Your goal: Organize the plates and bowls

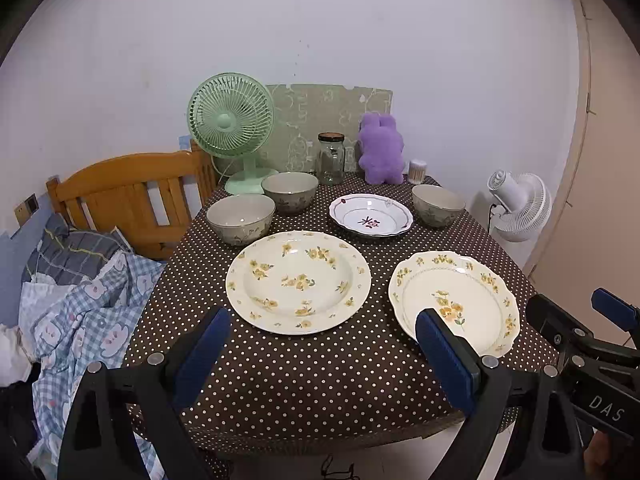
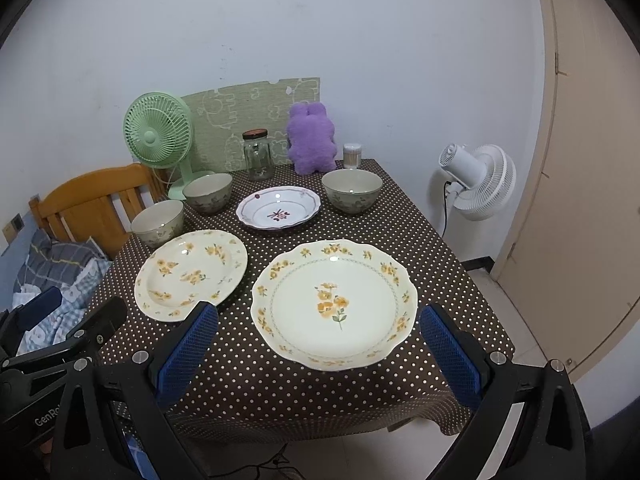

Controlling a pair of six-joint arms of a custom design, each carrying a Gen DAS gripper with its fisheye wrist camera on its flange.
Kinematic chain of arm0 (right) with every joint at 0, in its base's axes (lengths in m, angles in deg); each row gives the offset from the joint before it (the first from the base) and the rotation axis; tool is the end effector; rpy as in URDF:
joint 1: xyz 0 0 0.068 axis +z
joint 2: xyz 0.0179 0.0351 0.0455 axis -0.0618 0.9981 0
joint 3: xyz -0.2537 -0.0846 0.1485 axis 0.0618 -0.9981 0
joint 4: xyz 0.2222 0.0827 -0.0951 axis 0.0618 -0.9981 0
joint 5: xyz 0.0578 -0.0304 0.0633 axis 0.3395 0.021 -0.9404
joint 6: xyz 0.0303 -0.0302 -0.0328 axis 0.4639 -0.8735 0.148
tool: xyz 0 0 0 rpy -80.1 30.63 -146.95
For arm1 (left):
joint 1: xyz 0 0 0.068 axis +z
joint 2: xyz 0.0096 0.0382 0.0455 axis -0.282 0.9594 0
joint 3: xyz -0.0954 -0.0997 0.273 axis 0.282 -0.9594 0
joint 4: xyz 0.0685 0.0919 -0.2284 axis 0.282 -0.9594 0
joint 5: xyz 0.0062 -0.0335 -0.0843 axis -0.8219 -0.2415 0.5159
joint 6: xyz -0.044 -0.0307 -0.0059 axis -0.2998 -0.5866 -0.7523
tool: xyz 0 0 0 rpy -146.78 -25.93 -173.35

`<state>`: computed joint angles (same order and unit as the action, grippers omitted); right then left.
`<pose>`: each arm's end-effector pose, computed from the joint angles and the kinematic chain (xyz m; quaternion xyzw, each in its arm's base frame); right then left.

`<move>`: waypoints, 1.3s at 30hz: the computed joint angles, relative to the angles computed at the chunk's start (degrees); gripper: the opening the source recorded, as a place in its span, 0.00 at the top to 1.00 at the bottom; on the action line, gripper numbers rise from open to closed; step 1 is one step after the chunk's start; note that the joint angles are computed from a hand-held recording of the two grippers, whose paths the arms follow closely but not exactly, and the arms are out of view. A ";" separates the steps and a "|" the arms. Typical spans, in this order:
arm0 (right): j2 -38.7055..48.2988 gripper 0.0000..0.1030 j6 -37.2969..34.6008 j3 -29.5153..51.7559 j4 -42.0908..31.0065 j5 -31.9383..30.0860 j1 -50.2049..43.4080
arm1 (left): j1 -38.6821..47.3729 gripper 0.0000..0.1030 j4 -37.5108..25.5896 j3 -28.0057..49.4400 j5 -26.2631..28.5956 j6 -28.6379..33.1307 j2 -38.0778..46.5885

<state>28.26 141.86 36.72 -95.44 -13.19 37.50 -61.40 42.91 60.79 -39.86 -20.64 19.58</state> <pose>0.1227 0.0703 0.2172 0.2659 0.8479 -0.1114 0.4448 0.2208 -0.2109 0.2338 0.2209 0.8636 -0.1298 0.4342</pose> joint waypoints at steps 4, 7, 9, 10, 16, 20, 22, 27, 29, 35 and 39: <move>0.23 0.01 0.31 0.25 -0.41 0.04 0.07 | 0.07 0.08 0.37 -0.21 0.22 0.01 0.19; 0.37 0.01 0.75 0.34 -0.77 0.28 0.29 | 0.04 0.08 0.73 -0.42 0.29 0.11 0.22; 0.32 0.01 0.31 0.42 -0.62 0.18 -0.10 | 0.09 0.08 0.73 -0.39 0.39 0.17 0.23; 0.35 0.01 0.20 0.40 -0.49 0.14 -0.21 | 0.03 0.08 0.67 -0.35 0.25 0.15 0.28; 0.02 0.01 -0.91 0.27 0.21 0.05 -0.61 | 0.08 0.08 0.70 -0.37 0.30 0.13 0.30; 0.13 0.01 -2.11 0.22 1.19 -0.40 -1.36 | 0.20 0.08 0.53 -0.21 0.41 0.16 0.30; 0.29 0.01 -2.95 0.13 2.01 -0.77 -1.92 | 0.28 0.08 0.41 -0.02 0.42 0.09 0.52; 0.94 0.01 -4.23 0.32 3.25 -1.22 -2.58 | 1.21 0.08 -0.11 0.46 0.93 0.46 0.47; 1.21 0.01 -4.73 0.29 3.85 -1.44 -2.87 | 1.51 0.08 -0.26 0.67 1.10 0.55 0.65; 1.42 0.01 -5.14 0.21 4.44 -1.79 -3.34 | 1.73 0.09 -0.08 0.73 1.31 0.76 0.88; 2.50 0.01 -4.59 0.44 4.68 -1.65 -3.42 | 2.39 0.09 0.09 0.90 2.12 1.27 1.33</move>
<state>30.76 137.27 37.15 -90.77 -14.84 34.09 -59.01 43.01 61.70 -37.74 -19.38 20.91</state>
